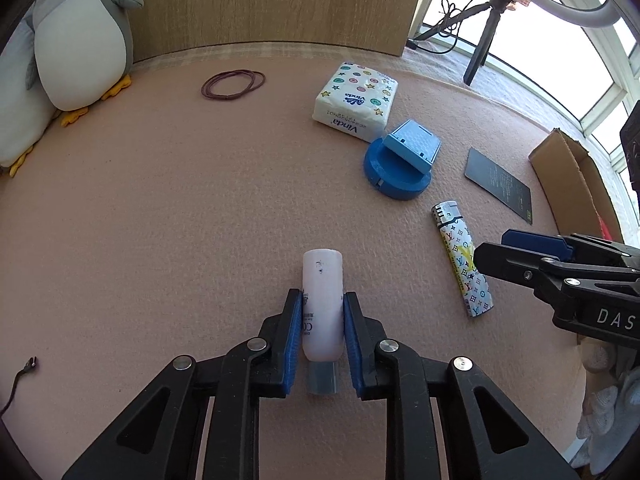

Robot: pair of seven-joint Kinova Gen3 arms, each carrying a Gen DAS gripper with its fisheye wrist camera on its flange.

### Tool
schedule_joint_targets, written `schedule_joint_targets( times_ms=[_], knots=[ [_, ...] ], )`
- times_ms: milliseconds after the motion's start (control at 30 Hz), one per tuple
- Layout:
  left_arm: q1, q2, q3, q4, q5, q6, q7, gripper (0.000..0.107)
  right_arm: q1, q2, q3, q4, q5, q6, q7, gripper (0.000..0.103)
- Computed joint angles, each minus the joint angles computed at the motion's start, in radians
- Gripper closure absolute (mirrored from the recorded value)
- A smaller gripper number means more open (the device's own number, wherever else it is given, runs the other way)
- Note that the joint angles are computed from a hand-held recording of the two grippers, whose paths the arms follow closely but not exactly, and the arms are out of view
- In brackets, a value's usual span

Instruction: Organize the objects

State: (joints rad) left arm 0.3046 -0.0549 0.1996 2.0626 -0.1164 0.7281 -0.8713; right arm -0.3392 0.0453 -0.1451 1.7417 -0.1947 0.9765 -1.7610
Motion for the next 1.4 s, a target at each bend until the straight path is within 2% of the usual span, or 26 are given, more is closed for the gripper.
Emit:
schedule_joint_targets(
  times_ms=[133,367,433,500,533,600,800,1000,1200,1400],
  knots=[
    [-0.013,-0.014,-0.015,0.019,0.040,-0.023,-0.027,0.086,-0.033,0.040,-0.017,-0.025,0.039,0.000,-0.041,0.056],
    [-0.046,-0.039,-0.037,0.049,0.128,-0.065,-0.076,0.086,-0.109,0.079,-0.034,-0.074,0.173,0.042,-0.115,0.057],
    [-0.051,-0.042,-0.032,0.050,0.130,-0.065,-0.076,0.086,-0.131,0.083,-0.036,-0.079,0.218,0.051,-0.135,0.062],
    [-0.054,-0.043,-0.029,0.050,0.132,-0.064,-0.076,0.086,-0.153,0.079,-0.038,-0.071,0.267,0.051,-0.165,0.073],
    [-0.056,-0.042,-0.028,0.051,0.130,-0.066,-0.072,0.086,-0.155,0.071,-0.038,-0.060,0.272,0.041,-0.169,0.074],
    [-0.056,-0.043,-0.024,0.051,0.131,-0.066,-0.067,0.086,-0.146,0.053,-0.035,-0.040,0.259,0.028,-0.165,0.081],
    [-0.043,-0.051,-0.008,0.051,0.132,-0.061,-0.054,0.086,-0.096,-0.003,-0.027,0.018,0.178,0.006,-0.107,0.082],
    [-0.013,-0.068,0.028,0.034,0.123,-0.052,-0.011,0.086,-0.037,-0.122,-0.004,0.091,0.079,-0.010,-0.045,0.082],
    [0.035,-0.067,0.084,-0.029,0.095,-0.049,0.057,0.086,0.027,-0.278,0.038,0.133,0.035,0.032,0.011,0.082],
    [0.115,-0.007,0.132,-0.143,0.035,-0.054,0.125,0.086,0.106,-0.409,0.100,0.152,0.041,0.106,0.062,0.082]
  ],
)
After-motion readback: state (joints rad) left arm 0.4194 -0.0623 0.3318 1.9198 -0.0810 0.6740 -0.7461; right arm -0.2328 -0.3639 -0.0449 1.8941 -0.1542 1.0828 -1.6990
